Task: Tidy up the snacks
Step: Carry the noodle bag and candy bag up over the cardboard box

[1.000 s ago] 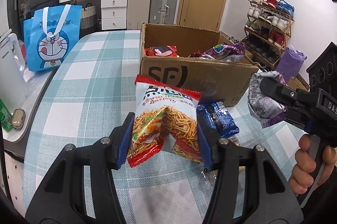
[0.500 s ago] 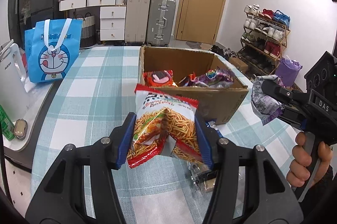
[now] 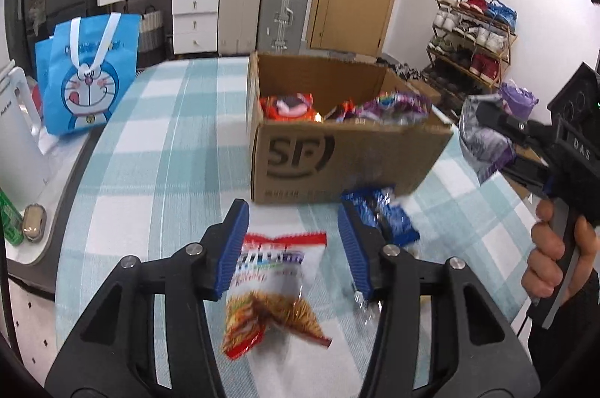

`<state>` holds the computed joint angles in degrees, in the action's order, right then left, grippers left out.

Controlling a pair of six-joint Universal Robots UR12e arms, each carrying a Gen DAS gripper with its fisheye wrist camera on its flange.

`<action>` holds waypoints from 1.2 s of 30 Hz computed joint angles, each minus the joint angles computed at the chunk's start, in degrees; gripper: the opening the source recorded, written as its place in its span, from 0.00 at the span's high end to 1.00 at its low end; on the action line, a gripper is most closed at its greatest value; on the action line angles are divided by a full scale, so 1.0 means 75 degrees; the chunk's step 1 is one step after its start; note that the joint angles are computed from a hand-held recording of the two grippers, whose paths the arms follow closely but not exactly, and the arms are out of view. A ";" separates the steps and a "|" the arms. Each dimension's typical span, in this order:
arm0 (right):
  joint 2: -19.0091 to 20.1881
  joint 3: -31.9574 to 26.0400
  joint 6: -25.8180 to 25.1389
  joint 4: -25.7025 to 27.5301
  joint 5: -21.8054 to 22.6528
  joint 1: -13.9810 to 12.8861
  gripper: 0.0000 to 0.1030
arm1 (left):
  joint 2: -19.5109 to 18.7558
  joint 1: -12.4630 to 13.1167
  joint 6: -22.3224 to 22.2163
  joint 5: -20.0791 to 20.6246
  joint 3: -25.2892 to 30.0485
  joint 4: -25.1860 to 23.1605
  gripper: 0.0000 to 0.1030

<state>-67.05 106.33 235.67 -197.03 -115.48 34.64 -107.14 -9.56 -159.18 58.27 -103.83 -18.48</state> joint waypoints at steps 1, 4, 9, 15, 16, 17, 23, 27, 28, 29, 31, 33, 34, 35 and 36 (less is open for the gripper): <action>-0.0004 0.0005 0.0041 0.0039 0.0030 -0.0011 0.52 | 0.0045 0.0034 0.0201 -0.0022 -0.0022 -0.0289 0.43; 0.0025 -0.0015 0.0014 0.0031 0.0061 -0.0025 0.52 | 0.0062 0.0023 0.0577 0.0160 -0.0153 -0.0435 0.26; 0.0064 -0.0107 -0.0153 0.0130 0.0078 -0.0005 0.52 | -0.0165 -0.0269 0.0910 0.1336 -0.0085 -0.0727 0.49; 0.0077 -0.0138 -0.0178 0.0154 0.0053 0.0006 0.52 | -0.0092 -0.0111 0.0539 0.0641 -0.0335 0.0065 0.57; 0.0075 -0.0139 -0.0175 0.0152 0.0053 0.0003 0.52 | -0.0054 -0.0084 0.0500 0.0539 -0.0346 0.0117 0.57; 0.0071 -0.0141 -0.0179 0.0150 0.0046 0.0001 0.52 | -0.0004 -0.0048 0.0410 0.0410 -0.0384 0.0261 0.57; 0.0040 -0.0189 -0.0321 0.0218 0.0043 -0.0014 0.52 | 0.0113 0.0058 -0.0173 -0.0124 -0.0285 0.0755 0.56; -0.0008 -0.0309 -0.0540 0.0412 -0.0045 -0.0017 0.52 | 0.0094 -0.0003 -0.0437 -0.0192 -0.0036 0.0883 0.56; -0.0026 -0.0348 -0.0621 0.0480 -0.0094 -0.0022 0.52 | 0.0067 -0.0050 -0.0525 -0.0143 0.0059 0.0939 0.56; -0.0036 -0.0375 -0.0688 0.0523 -0.0115 -0.0031 0.52 | 0.0032 -0.0093 -0.0599 -0.0101 0.0140 0.1003 0.56; -0.0063 -0.0447 -0.0771 0.0673 -0.0146 -0.0066 0.52 | -0.0056 -0.0170 -0.0734 -0.0096 0.0359 0.1017 0.56; -0.0080 -0.0523 -0.0803 0.0752 -0.0097 -0.0133 0.52 | -0.0172 -0.0275 -0.0847 -0.0013 0.0623 0.0914 0.56; -0.0090 -0.0558 -0.0815 0.0829 -0.0065 -0.0162 0.52 | -0.0217 -0.0319 -0.0900 0.0037 0.0721 0.0882 0.56; -0.0098 -0.0614 -0.0842 0.0948 -0.0044 -0.0196 0.52 | -0.0283 -0.0373 -0.0981 0.0100 0.0849 0.0853 0.56; -0.0101 -0.0665 -0.0871 0.1054 -0.0020 -0.0230 0.52 | -0.0354 -0.0424 -0.1032 0.0135 0.0983 0.0805 0.56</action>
